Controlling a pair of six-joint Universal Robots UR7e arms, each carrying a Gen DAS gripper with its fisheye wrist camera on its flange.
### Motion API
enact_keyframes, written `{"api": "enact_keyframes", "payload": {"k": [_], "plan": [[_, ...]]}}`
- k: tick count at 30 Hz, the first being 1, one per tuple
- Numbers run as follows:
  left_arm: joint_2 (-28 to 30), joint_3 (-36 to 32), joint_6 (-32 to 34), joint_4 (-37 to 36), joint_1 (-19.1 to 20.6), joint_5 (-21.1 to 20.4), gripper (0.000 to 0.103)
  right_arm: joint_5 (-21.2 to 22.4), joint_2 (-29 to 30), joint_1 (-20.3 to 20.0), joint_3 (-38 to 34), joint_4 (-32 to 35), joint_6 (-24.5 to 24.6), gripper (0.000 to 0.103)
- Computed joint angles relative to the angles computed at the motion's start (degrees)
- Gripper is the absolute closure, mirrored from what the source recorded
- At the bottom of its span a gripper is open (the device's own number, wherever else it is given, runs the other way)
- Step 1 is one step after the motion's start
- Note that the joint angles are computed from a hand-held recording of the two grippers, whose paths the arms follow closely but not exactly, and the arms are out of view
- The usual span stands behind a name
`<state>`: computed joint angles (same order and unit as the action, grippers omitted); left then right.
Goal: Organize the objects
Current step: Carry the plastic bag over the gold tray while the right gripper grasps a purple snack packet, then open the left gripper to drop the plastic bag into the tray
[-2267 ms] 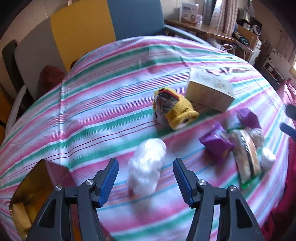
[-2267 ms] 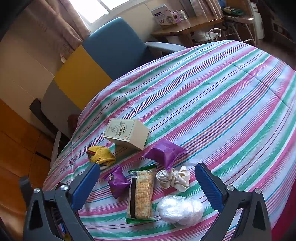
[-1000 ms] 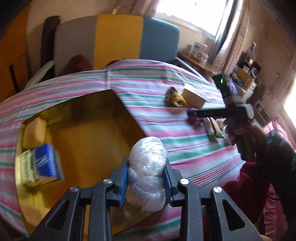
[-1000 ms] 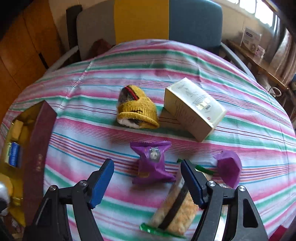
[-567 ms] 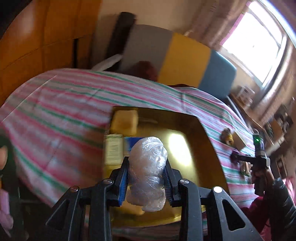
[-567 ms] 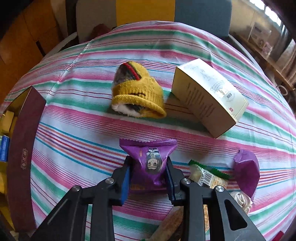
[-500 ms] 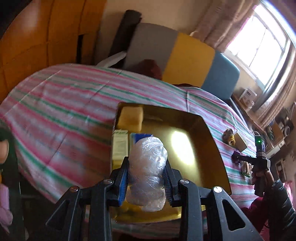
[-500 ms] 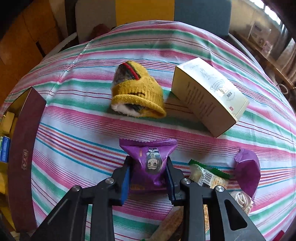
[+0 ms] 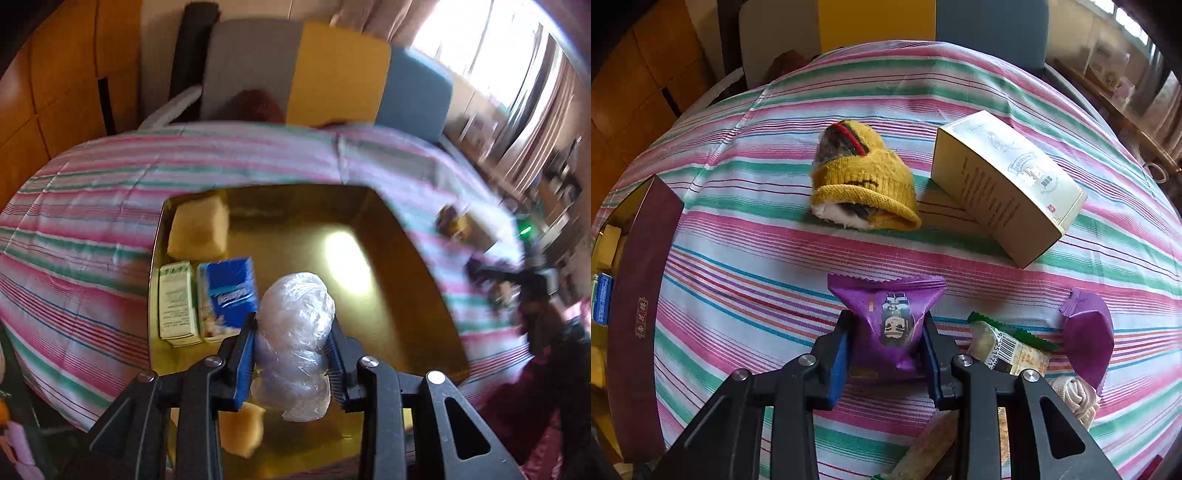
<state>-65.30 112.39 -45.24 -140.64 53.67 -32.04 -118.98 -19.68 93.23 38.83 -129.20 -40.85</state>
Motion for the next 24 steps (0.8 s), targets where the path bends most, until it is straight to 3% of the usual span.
{"api": "enact_keyframes", "payload": {"k": [2, 5, 10, 16, 24], "plan": [[-0.1, -1.0, -6.3, 8.6, 1.5, 0.8, 0.067, -0.1, 0.2, 0.0, -0.5, 0.4, -0.4, 0.069], [-1.3, -0.2, -14.6, 15.0, 3.4, -1.2, 0.067, -0.3, 0.2, 0.0, -0.4, 0.0, -1.0, 0.068], [-3.5, 4.6, -14.7, 9.7, 1.9, -1.3, 0.058, -0.3, 0.7, 0.2, -1.0, 0.4, -2.0, 0.068], [-4.9, 6.3, -18.2, 10.3, -1.1, 3.7, 0.051, -0.4, 0.8, 0.2, -1.0, 0.1, -2.4, 0.068], [-4.1, 4.6, -32.4, 26.7, -5.6, 13.0, 0.051, -0.9, 0.7, 0.3, -0.2, -1.5, -3.8, 0.068]]}}
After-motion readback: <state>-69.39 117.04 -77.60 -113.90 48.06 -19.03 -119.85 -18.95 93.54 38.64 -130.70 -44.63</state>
